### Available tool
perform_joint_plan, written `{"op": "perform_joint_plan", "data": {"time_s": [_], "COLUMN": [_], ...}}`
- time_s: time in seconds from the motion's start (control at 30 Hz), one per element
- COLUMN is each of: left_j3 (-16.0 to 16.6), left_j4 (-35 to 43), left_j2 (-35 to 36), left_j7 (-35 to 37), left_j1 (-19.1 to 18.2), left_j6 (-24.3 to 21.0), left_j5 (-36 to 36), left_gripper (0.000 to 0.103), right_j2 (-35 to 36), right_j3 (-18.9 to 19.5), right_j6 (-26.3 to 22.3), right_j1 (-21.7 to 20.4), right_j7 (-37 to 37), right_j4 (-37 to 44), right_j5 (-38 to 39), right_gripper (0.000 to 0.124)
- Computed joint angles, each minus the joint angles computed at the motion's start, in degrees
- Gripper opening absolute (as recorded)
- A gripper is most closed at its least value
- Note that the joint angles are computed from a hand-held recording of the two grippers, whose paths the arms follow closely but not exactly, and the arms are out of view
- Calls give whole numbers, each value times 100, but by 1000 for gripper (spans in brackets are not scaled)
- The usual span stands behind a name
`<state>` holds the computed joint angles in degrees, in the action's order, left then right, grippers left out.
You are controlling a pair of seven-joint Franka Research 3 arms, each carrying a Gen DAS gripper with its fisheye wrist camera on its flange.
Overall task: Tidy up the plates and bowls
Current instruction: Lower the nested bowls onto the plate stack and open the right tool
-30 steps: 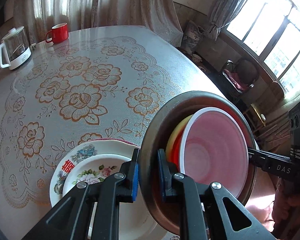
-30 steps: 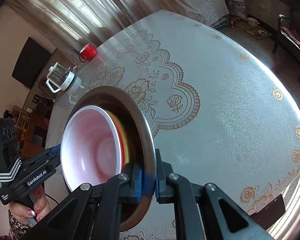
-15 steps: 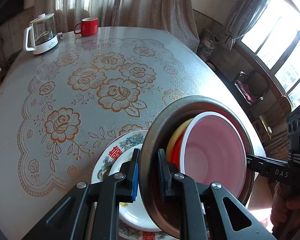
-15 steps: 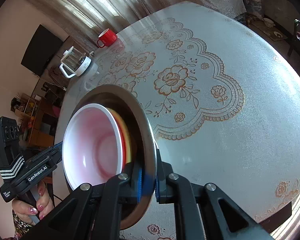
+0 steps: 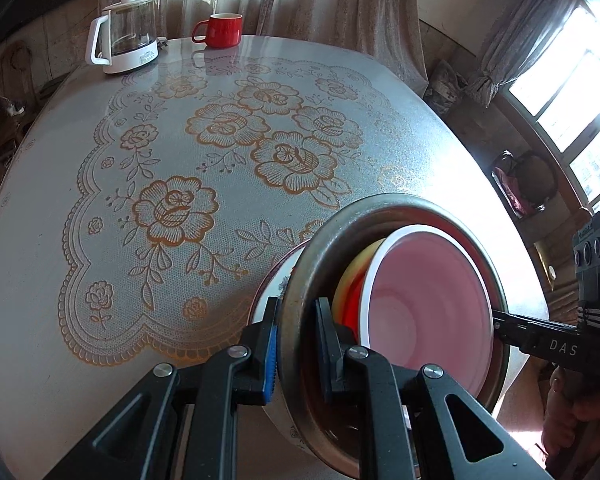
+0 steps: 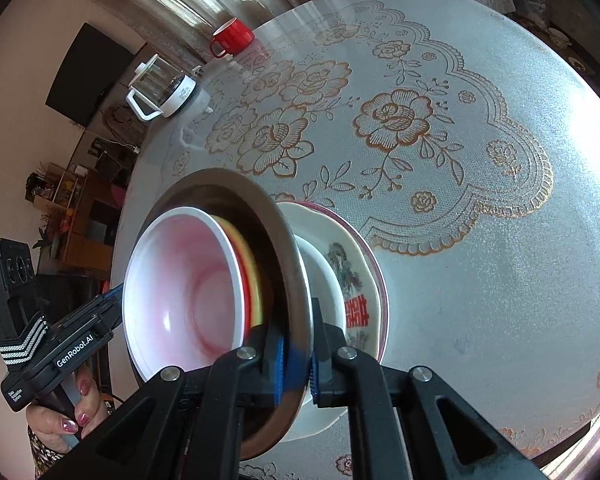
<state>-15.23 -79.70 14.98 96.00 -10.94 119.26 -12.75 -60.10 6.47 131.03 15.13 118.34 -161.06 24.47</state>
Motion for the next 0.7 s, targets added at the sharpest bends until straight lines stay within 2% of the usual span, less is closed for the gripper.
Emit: {"op": "perform_joint_plan", "data": {"time_s": [0.7], "left_j3": [-33], "left_j4": [171], "left_j2": [223], "left_j7": [52], "left_j1": [-64], "left_j6": [-208], "left_j5": [173], "left_gripper": [15], "right_j2": [-93], "right_j3": [11], "right_j6": [42], "right_j1": [23], "right_j7": [451], "right_j4": [-295], "right_j5": [86], "right_gripper": [8]}}
